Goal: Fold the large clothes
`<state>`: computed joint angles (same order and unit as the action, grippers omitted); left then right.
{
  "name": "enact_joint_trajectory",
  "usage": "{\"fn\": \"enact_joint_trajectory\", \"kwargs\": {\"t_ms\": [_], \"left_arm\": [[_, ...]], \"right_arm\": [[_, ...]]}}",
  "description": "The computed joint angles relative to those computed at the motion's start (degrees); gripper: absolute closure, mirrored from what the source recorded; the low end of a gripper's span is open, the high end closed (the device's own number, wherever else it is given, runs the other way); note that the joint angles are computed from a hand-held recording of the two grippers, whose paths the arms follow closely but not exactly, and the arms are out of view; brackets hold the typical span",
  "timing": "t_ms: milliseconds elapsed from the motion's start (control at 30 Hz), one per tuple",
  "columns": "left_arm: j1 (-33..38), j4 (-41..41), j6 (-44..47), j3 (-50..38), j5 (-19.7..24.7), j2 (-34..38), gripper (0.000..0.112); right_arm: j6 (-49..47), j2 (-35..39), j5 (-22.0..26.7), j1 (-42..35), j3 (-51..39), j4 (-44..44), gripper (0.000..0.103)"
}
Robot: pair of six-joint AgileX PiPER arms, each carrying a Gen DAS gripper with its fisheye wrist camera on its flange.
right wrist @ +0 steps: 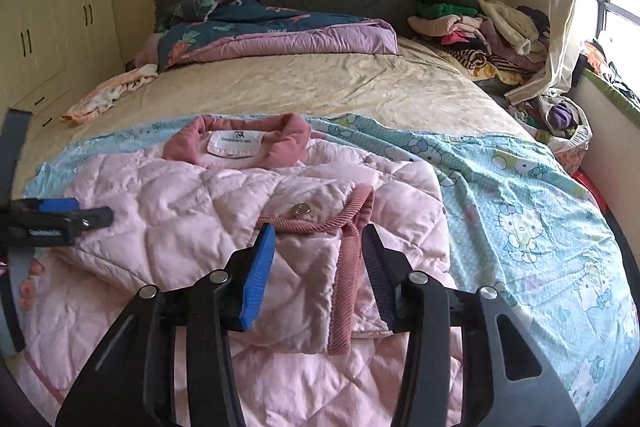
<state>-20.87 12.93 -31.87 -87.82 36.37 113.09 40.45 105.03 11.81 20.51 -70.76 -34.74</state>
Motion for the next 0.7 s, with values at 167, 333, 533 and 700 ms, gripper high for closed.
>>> {"fn": "enact_joint_trajectory", "kwargs": {"t_ms": [167,333,533,700], "left_arm": [[1.5,-1.8,1.9,-1.2,0.7,2.3,0.019],[3.2,-3.4,3.9,-1.6,-0.4,4.6,0.018],[4.4,-5.2,5.8,-0.9,-2.7,5.4,0.018],[4.9,-6.5,7.4,-0.6,-3.7,5.6,0.018]], "right_arm": [[-10.3,-0.1,2.0,1.1,-2.5,9.8,0.040],[-20.9,2.2,5.8,3.8,-7.8,18.4,0.033],[-27.3,8.5,13.9,6.6,-18.9,24.1,0.027],[-29.7,16.7,22.3,7.6,-29.8,25.0,0.026]]}}
